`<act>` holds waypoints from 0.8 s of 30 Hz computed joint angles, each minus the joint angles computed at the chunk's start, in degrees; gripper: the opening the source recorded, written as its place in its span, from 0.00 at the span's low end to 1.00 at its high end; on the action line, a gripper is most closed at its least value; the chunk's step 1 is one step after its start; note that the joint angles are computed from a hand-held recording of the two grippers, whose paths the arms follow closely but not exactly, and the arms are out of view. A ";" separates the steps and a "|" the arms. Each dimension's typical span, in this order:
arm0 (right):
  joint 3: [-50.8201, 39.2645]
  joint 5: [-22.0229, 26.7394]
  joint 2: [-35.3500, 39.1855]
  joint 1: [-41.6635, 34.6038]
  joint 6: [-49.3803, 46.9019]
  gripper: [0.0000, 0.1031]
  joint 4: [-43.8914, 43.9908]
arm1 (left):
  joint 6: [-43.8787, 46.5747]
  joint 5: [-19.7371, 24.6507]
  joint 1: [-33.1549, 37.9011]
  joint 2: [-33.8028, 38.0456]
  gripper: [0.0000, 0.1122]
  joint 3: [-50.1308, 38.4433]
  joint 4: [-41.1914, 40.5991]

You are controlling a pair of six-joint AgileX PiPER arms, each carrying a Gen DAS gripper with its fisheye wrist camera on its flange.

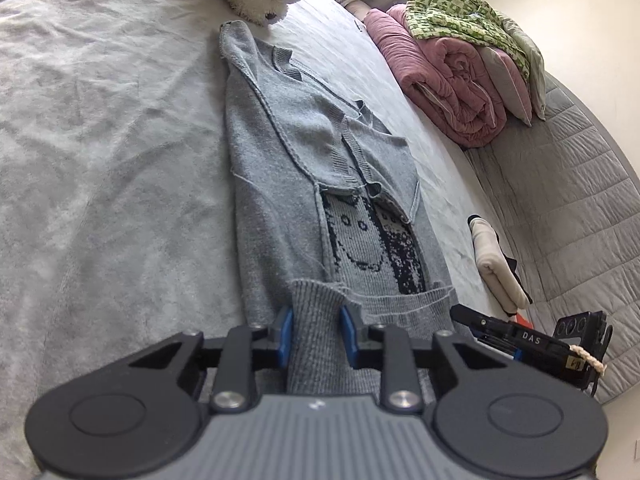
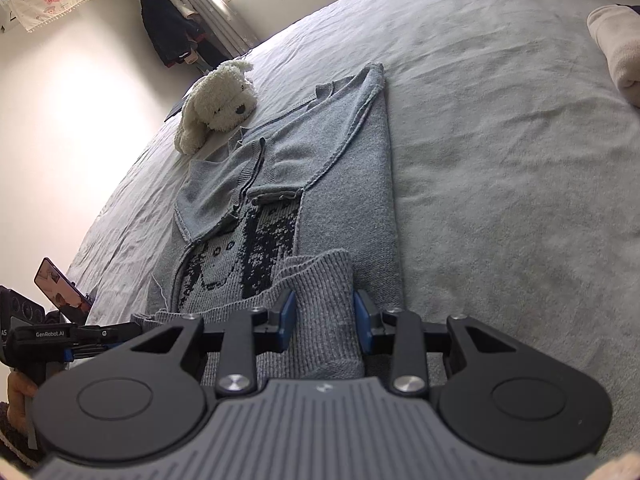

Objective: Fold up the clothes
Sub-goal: 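Lift the held hem with both grippers and fold it toward the collar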

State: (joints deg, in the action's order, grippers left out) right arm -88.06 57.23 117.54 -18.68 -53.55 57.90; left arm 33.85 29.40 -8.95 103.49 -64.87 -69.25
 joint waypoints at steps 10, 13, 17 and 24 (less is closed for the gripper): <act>5.01 -2.83 -4.24 -0.01 -5.88 0.10 7.80 | 2.92 -3.39 -1.29 -3.86 0.06 2.20 -4.59; 1.12 -1.25 -3.12 0.06 -4.04 0.10 8.37 | 0.47 -2.91 -1.21 -4.21 0.06 -0.30 -2.54; -6.42 0.15 0.35 0.52 0.26 0.10 7.96 | -6.68 -1.03 -0.51 -2.45 0.06 -6.59 2.85; -21.11 0.21 11.72 2.20 11.90 0.10 3.07 | -23.13 -0.27 0.05 6.28 0.06 -17.57 19.40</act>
